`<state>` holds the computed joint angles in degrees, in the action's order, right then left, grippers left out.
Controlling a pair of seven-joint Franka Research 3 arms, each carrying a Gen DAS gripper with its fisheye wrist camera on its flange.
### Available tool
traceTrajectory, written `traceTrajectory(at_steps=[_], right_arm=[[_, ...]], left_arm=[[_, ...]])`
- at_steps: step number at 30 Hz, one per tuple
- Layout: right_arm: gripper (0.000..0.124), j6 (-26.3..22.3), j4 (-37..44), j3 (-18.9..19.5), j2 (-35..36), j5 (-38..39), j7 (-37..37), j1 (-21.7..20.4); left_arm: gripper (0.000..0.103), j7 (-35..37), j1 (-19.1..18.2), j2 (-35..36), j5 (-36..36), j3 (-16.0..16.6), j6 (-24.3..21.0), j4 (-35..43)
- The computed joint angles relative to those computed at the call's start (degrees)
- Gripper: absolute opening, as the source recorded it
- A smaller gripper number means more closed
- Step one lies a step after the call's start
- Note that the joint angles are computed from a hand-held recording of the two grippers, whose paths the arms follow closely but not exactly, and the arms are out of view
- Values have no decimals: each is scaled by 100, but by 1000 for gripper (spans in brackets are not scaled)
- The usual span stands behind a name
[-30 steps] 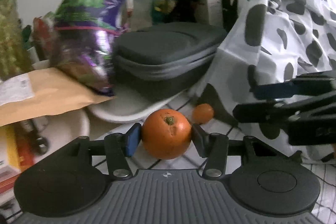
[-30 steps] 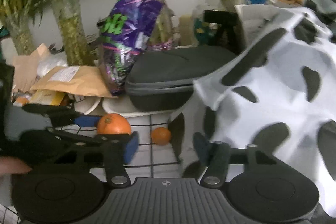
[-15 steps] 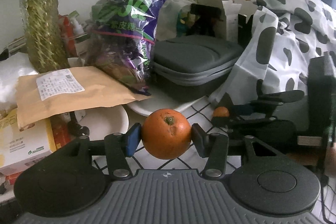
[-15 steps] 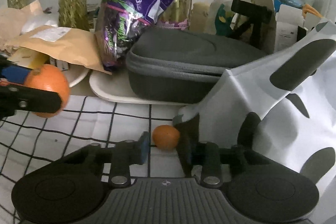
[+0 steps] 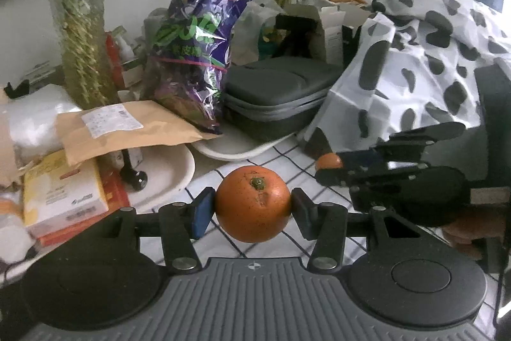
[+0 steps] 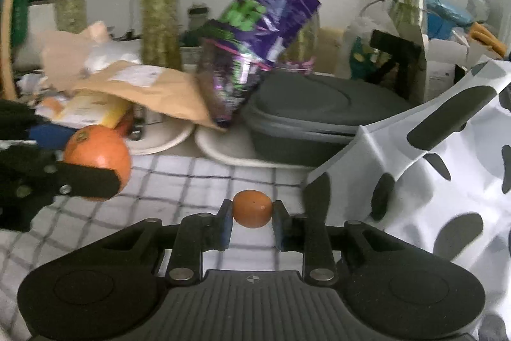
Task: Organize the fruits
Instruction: 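Carry both oranges to the plate and open both tools to release them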
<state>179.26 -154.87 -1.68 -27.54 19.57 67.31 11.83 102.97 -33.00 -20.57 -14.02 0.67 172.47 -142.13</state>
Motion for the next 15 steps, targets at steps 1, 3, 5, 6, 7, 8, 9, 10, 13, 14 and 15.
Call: traceTrajectory(at_steps=[1, 3, 5, 6, 7, 8, 9, 10, 13, 14, 15], right_arm=[[27, -92, -87, -16, -181, 2, -27, 50], [27, -293, -265, 2, -572, -10, -69, 112], [27, -531, -435, -63, -979, 36, -123, 250], [27, -653, -511, -56, -1168, 63, -117, 283], [27, -762, -583, -30, -1342, 82, -100, 295], [27, -877, -658, -29, -1530, 113, -84, 322], [27, -988, -714, -21, -1687, 147, -51, 341], [27, -1091, -767, -16, -1842, 184, -16, 360], [27, -1443, -932, 37, -2316, 260, 124, 337], [27, -1577, -997, 78, -2490, 250, 172, 298], [27, -1672, -1038, 95, -2606, 239, 197, 277]], left_arm=[[50, -60, 37, -128, 12, -52, -40, -76], [50, -212, 109, -386, 94, -150, -134, -228], [50, -371, 125, -666, 166, -201, -252, -396], [50, -437, 91, -825, 178, -191, -343, -491], [50, -489, 55, -942, 191, -173, -433, -558], [50, -542, 32, -1078, 210, -169, -542, -637], [50, -593, 33, -1198, 249, -187, -641, -706], [50, -651, 59, -1341, 312, -230, -761, -786], [50, -856, 120, -1757, 456, -322, -1095, -1008], [50, -922, 107, -1882, 462, -313, -1230, -1067], [50, -993, 90, -2014, 451, -301, -1393, -1125]])
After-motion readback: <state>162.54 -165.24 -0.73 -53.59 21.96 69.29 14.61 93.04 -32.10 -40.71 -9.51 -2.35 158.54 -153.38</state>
